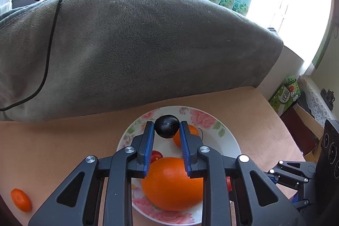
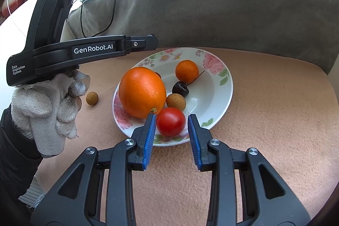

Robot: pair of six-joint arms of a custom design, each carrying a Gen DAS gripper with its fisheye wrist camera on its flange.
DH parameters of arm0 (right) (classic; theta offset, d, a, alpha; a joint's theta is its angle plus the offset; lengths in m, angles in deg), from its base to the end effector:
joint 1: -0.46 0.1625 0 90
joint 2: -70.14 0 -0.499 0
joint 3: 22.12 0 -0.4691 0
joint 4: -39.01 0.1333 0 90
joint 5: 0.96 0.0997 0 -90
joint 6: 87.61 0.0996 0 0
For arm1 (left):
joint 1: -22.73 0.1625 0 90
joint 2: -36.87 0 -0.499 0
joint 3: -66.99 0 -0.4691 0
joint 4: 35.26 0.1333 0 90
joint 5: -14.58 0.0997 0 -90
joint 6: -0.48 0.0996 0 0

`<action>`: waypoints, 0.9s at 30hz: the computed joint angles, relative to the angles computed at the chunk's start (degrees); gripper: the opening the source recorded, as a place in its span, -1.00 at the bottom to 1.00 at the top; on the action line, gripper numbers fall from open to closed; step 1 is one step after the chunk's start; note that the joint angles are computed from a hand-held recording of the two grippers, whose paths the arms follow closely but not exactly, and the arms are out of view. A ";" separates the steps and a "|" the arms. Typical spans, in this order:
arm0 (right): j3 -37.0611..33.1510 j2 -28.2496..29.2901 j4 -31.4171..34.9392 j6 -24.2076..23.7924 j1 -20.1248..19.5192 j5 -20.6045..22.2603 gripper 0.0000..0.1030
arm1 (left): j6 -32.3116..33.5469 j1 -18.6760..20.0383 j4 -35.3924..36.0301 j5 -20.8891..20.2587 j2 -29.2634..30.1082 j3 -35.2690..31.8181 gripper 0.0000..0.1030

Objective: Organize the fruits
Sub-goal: 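Carry the dark cherry in the left tool and red tomato in the right tool over the plate, then open both tools to drop the dark cherry and red tomato onto the plate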

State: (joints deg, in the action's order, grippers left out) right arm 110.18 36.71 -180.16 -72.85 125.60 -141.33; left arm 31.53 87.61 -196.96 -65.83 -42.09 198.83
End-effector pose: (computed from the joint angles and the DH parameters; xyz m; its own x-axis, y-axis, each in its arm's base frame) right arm 0.3123 -0.3454 -0.0306 -0.8473 0.1321 0.5145 -0.2907 0.6953 -0.6573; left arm -0.0785 -0.5206 0.2174 -0.5771 0.7590 -0.3015 0.8165 0.5434 -0.1950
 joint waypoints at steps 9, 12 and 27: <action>-0.43 0.43 -0.91 -0.71 0.85 -1.14 0.15 | 0.16 0.01 -0.30 -0.44 -0.48 0.14 -0.31; -0.56 0.34 -0.45 -0.48 1.23 -1.37 0.18 | -0.30 -0.10 -1.08 -0.30 -0.66 0.27 0.06; -1.06 0.82 -1.26 -0.25 2.34 -3.01 0.68 | -0.82 -1.32 -2.02 1.88 -1.59 1.08 0.37</action>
State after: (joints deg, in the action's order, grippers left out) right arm 109.12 37.54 -181.43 -73.10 127.94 -144.35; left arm 30.72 86.29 -198.98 -63.95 -43.69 199.91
